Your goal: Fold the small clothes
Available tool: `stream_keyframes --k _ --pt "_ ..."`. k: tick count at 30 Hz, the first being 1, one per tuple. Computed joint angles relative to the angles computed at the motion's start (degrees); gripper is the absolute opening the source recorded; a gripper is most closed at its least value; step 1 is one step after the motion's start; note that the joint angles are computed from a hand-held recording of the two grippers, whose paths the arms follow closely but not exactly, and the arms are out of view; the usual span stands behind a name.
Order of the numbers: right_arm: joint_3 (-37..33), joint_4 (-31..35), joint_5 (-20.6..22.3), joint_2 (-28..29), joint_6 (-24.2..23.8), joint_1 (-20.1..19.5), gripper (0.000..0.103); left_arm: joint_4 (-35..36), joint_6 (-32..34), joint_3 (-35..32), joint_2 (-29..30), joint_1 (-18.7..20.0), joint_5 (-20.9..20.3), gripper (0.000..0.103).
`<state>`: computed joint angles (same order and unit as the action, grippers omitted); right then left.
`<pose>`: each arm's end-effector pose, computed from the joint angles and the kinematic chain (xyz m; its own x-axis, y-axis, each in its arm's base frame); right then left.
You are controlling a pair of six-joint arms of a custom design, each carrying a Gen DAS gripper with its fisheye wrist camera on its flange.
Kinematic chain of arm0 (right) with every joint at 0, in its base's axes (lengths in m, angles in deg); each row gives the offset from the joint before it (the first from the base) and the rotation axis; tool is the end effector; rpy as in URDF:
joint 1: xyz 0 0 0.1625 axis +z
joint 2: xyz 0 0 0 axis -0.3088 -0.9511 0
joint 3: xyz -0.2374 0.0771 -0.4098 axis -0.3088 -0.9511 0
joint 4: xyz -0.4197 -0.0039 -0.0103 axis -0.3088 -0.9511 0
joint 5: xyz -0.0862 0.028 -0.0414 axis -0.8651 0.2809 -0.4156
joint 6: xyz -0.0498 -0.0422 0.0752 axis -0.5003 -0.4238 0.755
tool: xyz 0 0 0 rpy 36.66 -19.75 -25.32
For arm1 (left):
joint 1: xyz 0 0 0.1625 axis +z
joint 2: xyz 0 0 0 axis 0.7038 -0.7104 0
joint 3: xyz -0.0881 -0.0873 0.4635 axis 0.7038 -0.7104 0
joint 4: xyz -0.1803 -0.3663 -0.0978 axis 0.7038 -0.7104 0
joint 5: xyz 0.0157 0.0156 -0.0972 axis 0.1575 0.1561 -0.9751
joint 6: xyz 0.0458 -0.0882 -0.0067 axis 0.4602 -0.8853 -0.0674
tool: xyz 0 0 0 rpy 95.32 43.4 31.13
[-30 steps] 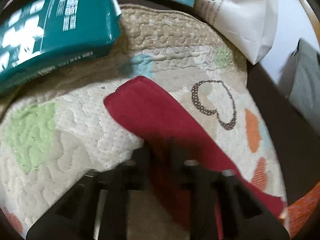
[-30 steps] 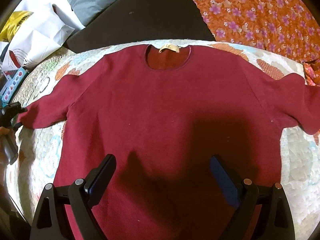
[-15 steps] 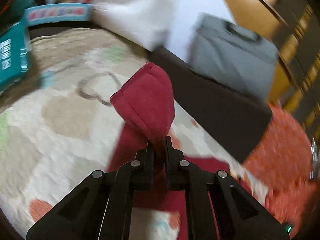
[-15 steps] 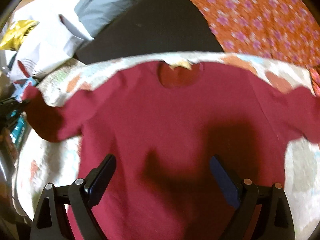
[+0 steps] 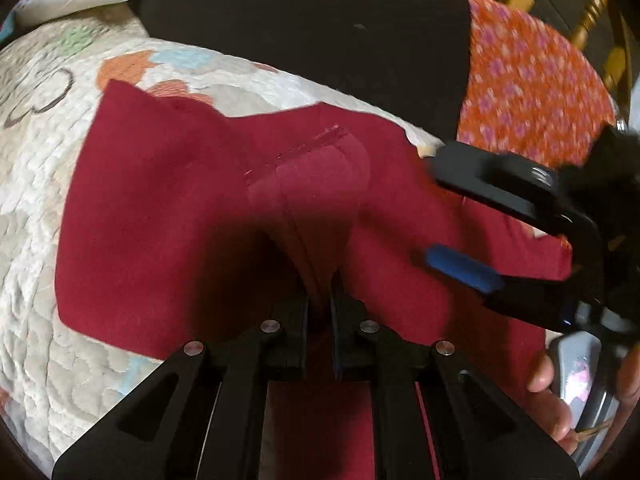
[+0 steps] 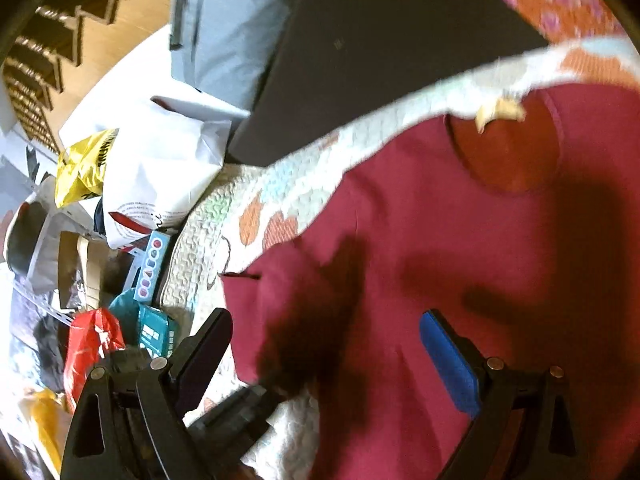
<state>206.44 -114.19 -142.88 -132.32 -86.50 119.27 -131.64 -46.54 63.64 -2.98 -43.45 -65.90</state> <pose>0.2060 -0.3225 0.1682 -0.9569 -0.2887 -0.0317 -0.2698 0.9240 -0.2711 -0.2446 -0.2052 0.1318 -0.9012 -0.1789 -0.3949 0.1462 0.7321 -0.6653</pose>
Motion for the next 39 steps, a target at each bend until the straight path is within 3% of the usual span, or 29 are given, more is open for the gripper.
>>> stream_keyframes --k 4,7,12,15,16,17,19,22,25,29,32,36,39 --pt "-0.12 -0.11 1.71 2.45 1.19 -1.8 0.094 -1.61 1.47 0.13 -0.05 0.29 -0.64 0.01" --pt "0.23 1.26 3.35 1.5 0.92 -3.03 0.094 -1.93 2.31 0.34 -1.17 0.18 -3.16 0.025" --pt "-0.07 2.71 3.35 1.13 1.98 -3.97 0.094 3.18 2.54 -1.18 -2.71 -1.48 -8.39 0.026" --pt "-0.98 6.99 0.9 0.95 0.01 -2.86 0.093 8.8 -1.32 -2.32 -5.31 -2.87 -9.74 0.026" --pt "-1.09 7.61 -0.15 1.09 -1.55 -2.25 0.082 13.9 -3.38 -3.56 -6.01 -3.66 -9.85 0.026" --pt "-1.24 8.07 -1.91 1.35 -3.02 -1.29 0.063 19.26 -5.55 -4.82 -6.32 -4.66 -9.83 0.026" --pt "-1.67 8.62 -6.64 1.78 -4.33 0.89 0.037 27.87 -9.08 -6.36 -7.95 -6.62 -9.18 0.026" --pt "-0.92 7.92 -7.25 -0.22 -6.79 1.11 0.008 37.95 -13.65 -8.27 -10.11 -7.54 -7.51 0.026" --pt "-1.38 7.35 -8.22 -3.96 -9.78 2.58 0.005 42.61 -16.86 -9.13 -11.41 -6.57 -5.95 0.026" --pt "-3.84 5.14 -14.25 -9.3 -16.25 7.29 0.005 43.21 -19.86 -9.4 -11.5 -5.26 -4.88 0.026" --pt "-6.09 2.89 -19.27 -11.68 -19.67 8.32 0.005 42.57 -19.72 -9.54 -11.27 -4.67 -4.18 0.026" --pt "-7.99 0.91 -25.19 -13.36 -21.79 5.58 0.005 39.35 -16.52 -9.87 -8.51 -2.63 -3.09 0.026" --pt "-7.52 -1.41 -28.55 -14.13 -23.75 0.41 0.005 35.27 -13.1 -9.85 -5.93 -0.01 -1.92 0.026"
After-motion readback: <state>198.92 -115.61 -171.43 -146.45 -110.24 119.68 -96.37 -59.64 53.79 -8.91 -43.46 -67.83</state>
